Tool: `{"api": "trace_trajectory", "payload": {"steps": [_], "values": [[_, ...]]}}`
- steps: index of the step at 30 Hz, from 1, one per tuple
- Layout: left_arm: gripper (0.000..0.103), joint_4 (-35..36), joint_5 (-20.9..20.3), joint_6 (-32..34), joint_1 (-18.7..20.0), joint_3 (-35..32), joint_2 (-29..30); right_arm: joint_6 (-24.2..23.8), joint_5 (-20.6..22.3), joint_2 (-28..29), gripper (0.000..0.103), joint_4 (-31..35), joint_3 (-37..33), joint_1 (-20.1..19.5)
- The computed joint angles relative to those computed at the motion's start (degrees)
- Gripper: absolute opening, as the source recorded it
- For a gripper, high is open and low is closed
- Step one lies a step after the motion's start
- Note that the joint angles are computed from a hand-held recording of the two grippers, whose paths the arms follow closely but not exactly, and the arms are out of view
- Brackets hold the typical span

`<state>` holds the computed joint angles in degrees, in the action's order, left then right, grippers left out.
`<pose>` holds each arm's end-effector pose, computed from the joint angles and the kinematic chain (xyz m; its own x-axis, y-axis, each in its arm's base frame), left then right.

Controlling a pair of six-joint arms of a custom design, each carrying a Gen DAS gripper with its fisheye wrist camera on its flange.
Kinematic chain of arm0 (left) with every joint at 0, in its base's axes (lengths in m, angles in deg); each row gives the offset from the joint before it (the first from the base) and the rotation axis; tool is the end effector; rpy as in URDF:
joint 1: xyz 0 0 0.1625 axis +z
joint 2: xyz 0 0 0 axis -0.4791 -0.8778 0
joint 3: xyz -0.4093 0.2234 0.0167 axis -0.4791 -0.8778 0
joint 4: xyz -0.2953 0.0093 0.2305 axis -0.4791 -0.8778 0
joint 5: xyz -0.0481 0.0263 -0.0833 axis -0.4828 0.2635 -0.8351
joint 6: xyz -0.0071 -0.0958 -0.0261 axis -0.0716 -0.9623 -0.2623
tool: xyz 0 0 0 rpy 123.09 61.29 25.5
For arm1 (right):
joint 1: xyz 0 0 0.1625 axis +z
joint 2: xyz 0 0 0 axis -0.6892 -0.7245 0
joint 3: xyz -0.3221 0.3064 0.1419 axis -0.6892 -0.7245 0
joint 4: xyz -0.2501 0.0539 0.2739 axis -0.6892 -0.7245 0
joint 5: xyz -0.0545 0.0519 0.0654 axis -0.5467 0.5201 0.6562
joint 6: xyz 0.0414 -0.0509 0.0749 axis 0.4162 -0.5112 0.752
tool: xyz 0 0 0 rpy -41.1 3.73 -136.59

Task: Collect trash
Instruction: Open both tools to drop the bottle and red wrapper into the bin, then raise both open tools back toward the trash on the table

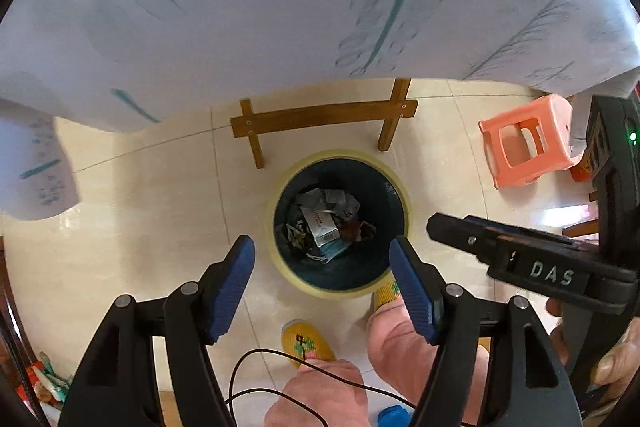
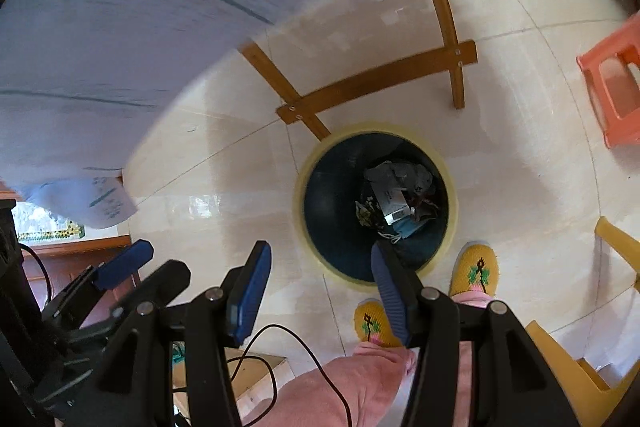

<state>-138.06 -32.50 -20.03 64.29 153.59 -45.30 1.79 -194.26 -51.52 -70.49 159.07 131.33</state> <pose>-0.3019 -0.4401 0.0603 -0.7848 0.0493 -0.6178 0.1396 0.9853 -0.0987 0.0824 -0.4704 0.2210 -0.9417 0.0936 0.3231 0.0713 0.9942 -0.0801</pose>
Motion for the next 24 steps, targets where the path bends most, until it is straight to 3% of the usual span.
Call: {"api": "trace_trajectory", "payload": {"steps": [6, 11, 16, 24], "values": [[0.075, 9.68, -3.30, -4.10, -3.69, -4.39, -5.84, 4.93, -0.35, -6.12, 0.053, 11.06, -3.88, 7.07], [0.076, 19.21, -3.44, -5.42, -6.86, -9.94, -10.39, 9.67, -0.70, -10.58, 0.053, 19.32, -8.34, 13.50], [0.076, 26.44, -1.45, -5.56, -9.49, -16.55, -13.90, 13.25, -2.17, -12.73, 0.053, 24.04, -13.68, 20.37], [0.076, 32.35, 6.42, -3.26, -12.81, -25.60, -16.05, 14.17, -7.35, -13.27, 0.053, 23.77, -19.71, 29.04]]}}
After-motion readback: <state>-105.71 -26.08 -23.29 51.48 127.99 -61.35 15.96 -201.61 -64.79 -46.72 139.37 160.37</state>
